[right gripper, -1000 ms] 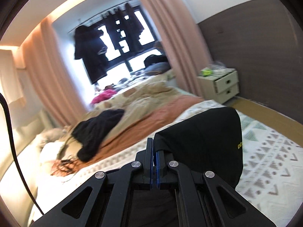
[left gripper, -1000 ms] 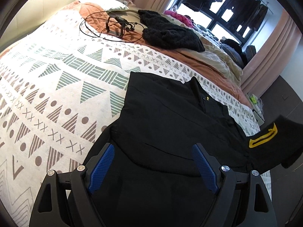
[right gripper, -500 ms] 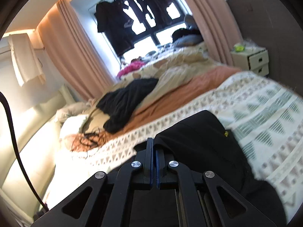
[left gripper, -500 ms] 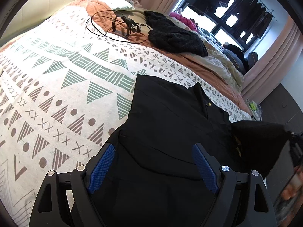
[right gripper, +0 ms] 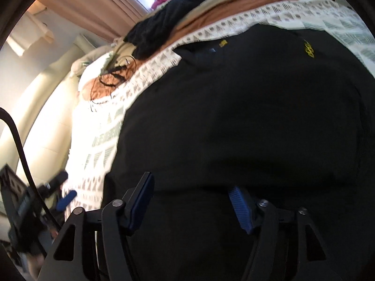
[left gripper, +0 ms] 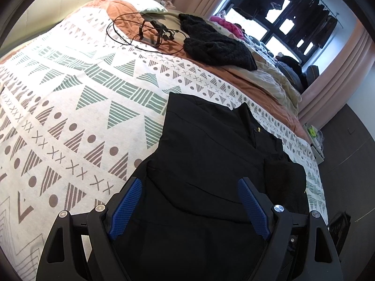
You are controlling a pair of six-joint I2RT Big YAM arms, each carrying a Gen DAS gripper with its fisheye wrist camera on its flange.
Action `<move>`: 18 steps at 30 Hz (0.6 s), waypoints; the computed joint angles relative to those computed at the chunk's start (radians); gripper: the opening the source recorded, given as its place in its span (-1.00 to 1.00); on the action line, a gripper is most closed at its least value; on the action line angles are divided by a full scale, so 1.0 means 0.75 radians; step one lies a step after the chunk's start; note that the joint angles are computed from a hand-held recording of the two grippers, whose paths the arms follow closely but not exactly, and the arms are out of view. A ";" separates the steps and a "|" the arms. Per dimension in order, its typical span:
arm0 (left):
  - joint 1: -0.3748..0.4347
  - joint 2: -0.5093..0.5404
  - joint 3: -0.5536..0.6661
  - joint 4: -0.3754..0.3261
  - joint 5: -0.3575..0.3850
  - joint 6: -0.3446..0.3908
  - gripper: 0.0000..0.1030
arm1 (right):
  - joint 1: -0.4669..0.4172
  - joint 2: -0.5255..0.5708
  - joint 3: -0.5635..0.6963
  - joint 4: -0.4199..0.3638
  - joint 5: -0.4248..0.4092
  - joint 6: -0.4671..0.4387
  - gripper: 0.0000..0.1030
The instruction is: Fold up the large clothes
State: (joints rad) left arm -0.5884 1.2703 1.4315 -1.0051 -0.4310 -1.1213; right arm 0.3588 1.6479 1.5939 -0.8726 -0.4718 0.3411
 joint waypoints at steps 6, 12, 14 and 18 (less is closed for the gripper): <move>0.004 -0.004 -0.007 0.003 0.005 -0.008 0.65 | -0.139 -0.125 -0.153 0.031 -0.003 0.029 0.34; 0.008 -0.012 -0.016 0.001 0.004 -0.019 0.65 | -0.277 -0.138 -0.177 0.105 0.006 0.150 0.40; 0.012 -0.014 -0.019 0.002 0.007 -0.022 0.65 | -0.283 -0.112 -0.159 0.101 0.058 0.160 0.51; 0.015 -0.017 -0.021 0.003 0.009 -0.020 0.65 | -0.261 -0.019 -0.082 -0.001 0.168 0.188 0.51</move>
State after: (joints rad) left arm -0.5775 1.2577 1.4158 -1.0027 -0.4240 -1.1364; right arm 0.1630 1.6333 1.5323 -0.8730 -0.3456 0.4820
